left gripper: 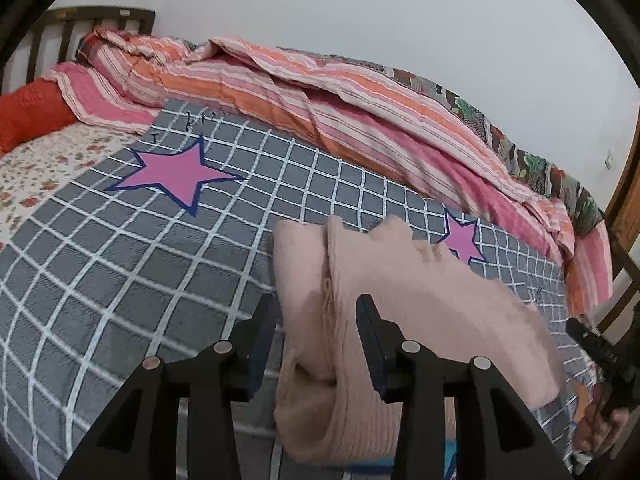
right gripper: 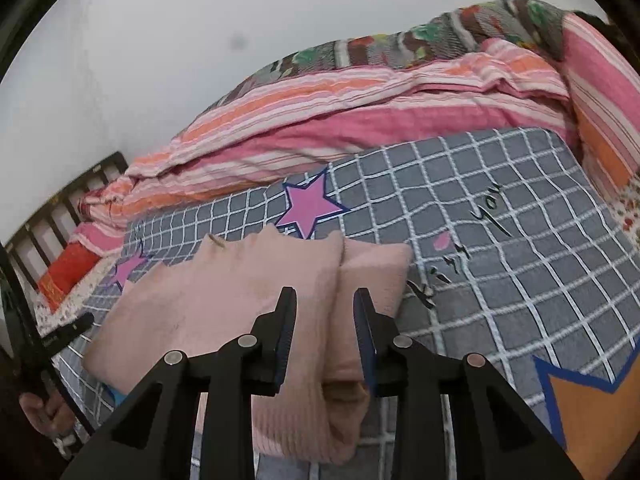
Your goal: Fold small clothes
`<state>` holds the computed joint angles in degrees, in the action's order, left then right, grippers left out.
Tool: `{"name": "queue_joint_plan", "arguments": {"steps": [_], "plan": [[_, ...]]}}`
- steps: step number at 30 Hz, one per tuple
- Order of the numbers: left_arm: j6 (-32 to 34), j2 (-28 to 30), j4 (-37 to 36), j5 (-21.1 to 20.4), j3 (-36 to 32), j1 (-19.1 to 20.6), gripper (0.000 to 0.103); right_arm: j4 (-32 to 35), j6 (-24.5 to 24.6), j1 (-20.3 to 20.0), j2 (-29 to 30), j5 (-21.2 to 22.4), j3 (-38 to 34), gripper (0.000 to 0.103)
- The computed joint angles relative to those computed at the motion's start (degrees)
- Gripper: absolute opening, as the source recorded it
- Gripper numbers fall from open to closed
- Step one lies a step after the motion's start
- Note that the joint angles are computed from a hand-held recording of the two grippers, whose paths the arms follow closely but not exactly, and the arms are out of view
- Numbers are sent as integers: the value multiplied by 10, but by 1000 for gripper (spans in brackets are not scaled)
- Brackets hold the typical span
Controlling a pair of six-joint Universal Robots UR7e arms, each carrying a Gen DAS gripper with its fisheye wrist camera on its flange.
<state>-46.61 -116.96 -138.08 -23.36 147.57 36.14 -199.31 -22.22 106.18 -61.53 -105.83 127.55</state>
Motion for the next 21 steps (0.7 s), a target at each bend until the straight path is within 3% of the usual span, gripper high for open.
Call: {"name": "queue_joint_plan", "arguments": {"steps": [2, 5, 9, 11, 14, 17, 18, 19, 21], "plan": [[77, 45, -96, -35, -15, 30, 39, 6, -9, 8, 16, -9, -16, 32], [163, 111, -174, -89, -55, 75, 39, 17, -11, 18, 42, -25, -44, 33], [215, 192, -204, -107, -113, 121, 41, 37, -13, 25, 75, -42, -85, 36], [196, 228, -174, -93, -140, 140, 41, 53, -9, 25, 93, -59, -109, 36], [210, 244, -210, -114, -131, 163, 40, 101, 15, 19, 111, -93, -136, 36], [220, 249, -219, -97, -118, 162, 13, 133, 30, 14, 123, -113, -149, 29], [236, 251, -242, -97, -114, 160, 7, 128, 25, 15, 126, -116, -149, 17], [253, 250, -275, -97, -107, 156, 7, 123, 14, 16, 129, -116, -150, 7], [287, 252, -371, -79, -86, 142, 7, 104, -8, 15, 127, -92, -142, 6]]}}
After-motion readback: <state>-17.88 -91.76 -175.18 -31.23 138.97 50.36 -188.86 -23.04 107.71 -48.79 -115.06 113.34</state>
